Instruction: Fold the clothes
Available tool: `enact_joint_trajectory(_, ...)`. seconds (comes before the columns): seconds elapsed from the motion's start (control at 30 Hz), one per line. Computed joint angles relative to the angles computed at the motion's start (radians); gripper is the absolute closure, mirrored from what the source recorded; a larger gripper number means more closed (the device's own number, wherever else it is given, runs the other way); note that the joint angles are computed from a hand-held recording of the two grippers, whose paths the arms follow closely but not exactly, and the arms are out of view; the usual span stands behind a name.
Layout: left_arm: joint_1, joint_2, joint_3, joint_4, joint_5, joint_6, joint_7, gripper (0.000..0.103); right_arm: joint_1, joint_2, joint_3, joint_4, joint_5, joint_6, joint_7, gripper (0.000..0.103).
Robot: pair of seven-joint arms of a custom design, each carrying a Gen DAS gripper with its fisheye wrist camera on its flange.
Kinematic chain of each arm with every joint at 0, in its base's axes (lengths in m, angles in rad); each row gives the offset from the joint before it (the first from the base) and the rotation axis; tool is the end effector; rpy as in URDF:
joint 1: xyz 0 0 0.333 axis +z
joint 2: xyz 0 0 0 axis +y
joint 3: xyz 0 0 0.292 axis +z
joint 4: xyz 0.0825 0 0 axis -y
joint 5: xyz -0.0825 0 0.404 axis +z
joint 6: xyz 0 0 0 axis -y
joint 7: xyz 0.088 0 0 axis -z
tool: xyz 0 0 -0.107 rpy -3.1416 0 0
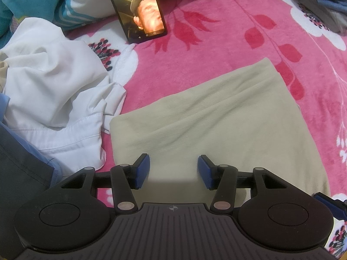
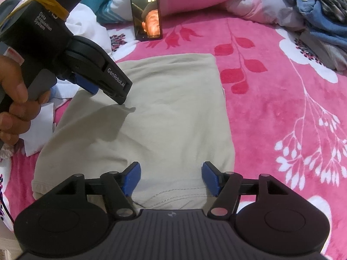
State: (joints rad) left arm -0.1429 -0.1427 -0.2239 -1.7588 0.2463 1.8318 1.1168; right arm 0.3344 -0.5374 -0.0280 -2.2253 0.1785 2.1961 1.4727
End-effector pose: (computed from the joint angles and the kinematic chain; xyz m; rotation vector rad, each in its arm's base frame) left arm 0.5246 -0.1886 0.6132 -2.0301 1.9358 -0.1343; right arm 0.4386 0.1431 0.6107 -2.1403 1.5170 -0.2370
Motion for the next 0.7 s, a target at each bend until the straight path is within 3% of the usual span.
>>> enact_joint_trajectory(0.7,-0.001,0.004,0.001,0.002,0.001,-0.001,0.002,0.052,0.004,-0.017,0.007,-0.022,-0.018,0.025,0.019,0.035)
